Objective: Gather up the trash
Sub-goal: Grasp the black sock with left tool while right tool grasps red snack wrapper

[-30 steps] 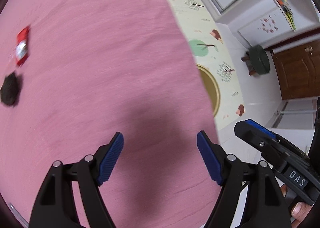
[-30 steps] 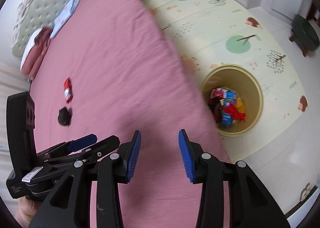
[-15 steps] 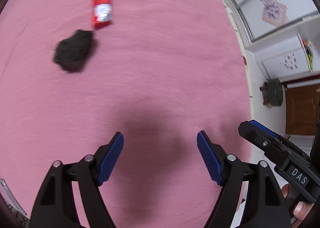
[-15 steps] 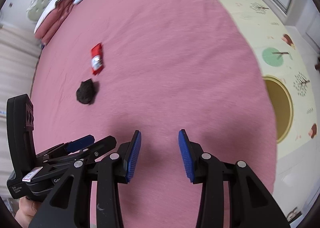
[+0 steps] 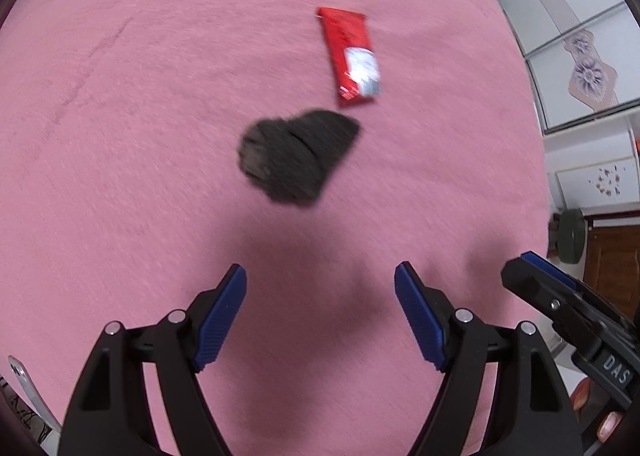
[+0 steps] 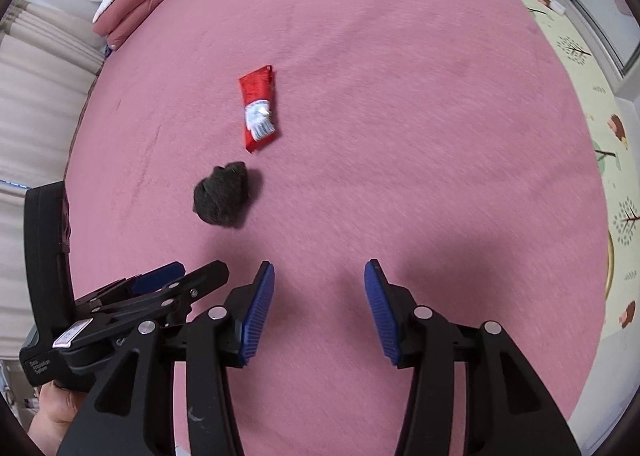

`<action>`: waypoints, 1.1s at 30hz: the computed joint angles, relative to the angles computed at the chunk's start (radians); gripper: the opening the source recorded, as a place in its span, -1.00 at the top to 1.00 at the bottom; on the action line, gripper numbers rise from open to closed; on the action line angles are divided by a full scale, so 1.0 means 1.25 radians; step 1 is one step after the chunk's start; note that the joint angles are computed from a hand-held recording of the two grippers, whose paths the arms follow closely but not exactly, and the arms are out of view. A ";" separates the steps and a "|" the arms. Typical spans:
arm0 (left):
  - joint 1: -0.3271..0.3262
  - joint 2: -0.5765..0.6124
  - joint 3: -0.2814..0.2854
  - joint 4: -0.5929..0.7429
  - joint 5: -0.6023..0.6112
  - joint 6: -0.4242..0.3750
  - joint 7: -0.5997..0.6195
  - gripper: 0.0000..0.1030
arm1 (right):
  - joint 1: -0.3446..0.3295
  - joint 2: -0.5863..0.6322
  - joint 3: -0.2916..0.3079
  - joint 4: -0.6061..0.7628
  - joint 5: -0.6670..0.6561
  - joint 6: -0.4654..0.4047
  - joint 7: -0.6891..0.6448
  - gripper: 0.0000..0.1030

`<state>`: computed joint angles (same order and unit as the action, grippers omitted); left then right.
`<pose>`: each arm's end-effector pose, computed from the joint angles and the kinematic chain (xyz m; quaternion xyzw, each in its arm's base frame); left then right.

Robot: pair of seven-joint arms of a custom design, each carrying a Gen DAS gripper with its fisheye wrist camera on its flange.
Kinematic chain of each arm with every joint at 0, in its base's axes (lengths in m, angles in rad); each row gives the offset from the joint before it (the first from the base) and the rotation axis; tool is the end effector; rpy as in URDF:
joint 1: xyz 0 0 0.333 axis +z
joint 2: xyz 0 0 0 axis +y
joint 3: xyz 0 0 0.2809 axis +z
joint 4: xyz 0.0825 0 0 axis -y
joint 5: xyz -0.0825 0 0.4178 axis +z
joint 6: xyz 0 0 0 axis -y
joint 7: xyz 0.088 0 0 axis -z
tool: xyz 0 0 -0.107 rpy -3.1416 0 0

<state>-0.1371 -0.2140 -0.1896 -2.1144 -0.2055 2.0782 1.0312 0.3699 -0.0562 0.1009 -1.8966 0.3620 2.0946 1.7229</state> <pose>0.5160 -0.1894 0.4765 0.7989 -0.5904 0.1075 0.0389 0.5303 0.2902 0.5077 -0.7505 0.6282 0.0883 0.1855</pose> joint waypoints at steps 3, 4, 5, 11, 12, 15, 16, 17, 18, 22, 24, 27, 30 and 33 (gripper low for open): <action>0.011 0.028 0.007 0.017 0.019 0.003 0.006 -0.48 | 0.002 0.042 0.005 0.041 -0.007 -0.003 -0.002 0.10; 0.014 0.041 0.008 0.026 0.022 0.005 0.010 -0.48 | 0.001 0.055 0.006 0.055 -0.011 -0.006 -0.003 0.10; 0.015 0.053 0.009 0.036 0.026 0.005 0.012 -0.48 | 0.000 0.066 0.008 0.065 -0.014 -0.007 -0.004 0.10; 0.020 0.145 0.015 0.105 0.052 0.008 0.038 -0.49 | -0.010 0.132 0.016 0.128 -0.022 -0.014 -0.001 0.10; 0.020 0.162 0.017 0.118 0.051 0.007 0.043 -0.49 | -0.011 0.145 0.018 0.142 -0.024 -0.016 -0.001 0.10; 0.025 0.195 0.024 0.139 0.044 0.016 0.053 -0.37 | -0.014 0.182 0.024 0.181 -0.035 -0.024 -0.002 0.10; 0.027 0.199 0.027 0.140 0.037 0.021 0.057 -0.20 | -0.014 0.192 0.026 0.192 -0.037 -0.025 -0.003 0.10; 0.030 0.204 0.030 0.144 0.028 0.025 0.061 -0.13 | -0.015 0.202 0.029 0.203 -0.039 -0.025 -0.004 0.10; 0.034 0.208 0.033 0.146 0.020 0.029 0.063 -0.09 | -0.015 0.217 0.031 0.221 -0.040 -0.028 -0.006 0.10; 0.053 0.193 0.046 0.131 0.011 0.061 0.056 0.10 | -0.012 0.276 0.041 0.294 -0.051 -0.035 -0.007 0.10; 0.062 0.186 0.051 0.124 0.014 0.084 0.044 0.11 | -0.008 0.317 0.045 0.347 -0.060 -0.039 -0.004 0.09; 0.078 0.186 0.060 0.121 0.004 0.100 0.031 0.11 | 0.001 0.394 0.051 0.444 -0.078 -0.057 0.008 0.08; 0.092 0.193 0.066 0.128 0.002 0.106 0.022 0.11 | 0.011 0.479 0.055 0.556 -0.092 -0.088 0.029 0.08; 0.101 0.205 0.069 0.141 0.002 0.102 0.023 0.11 | 0.030 0.559 0.050 0.670 -0.124 -0.132 0.054 0.08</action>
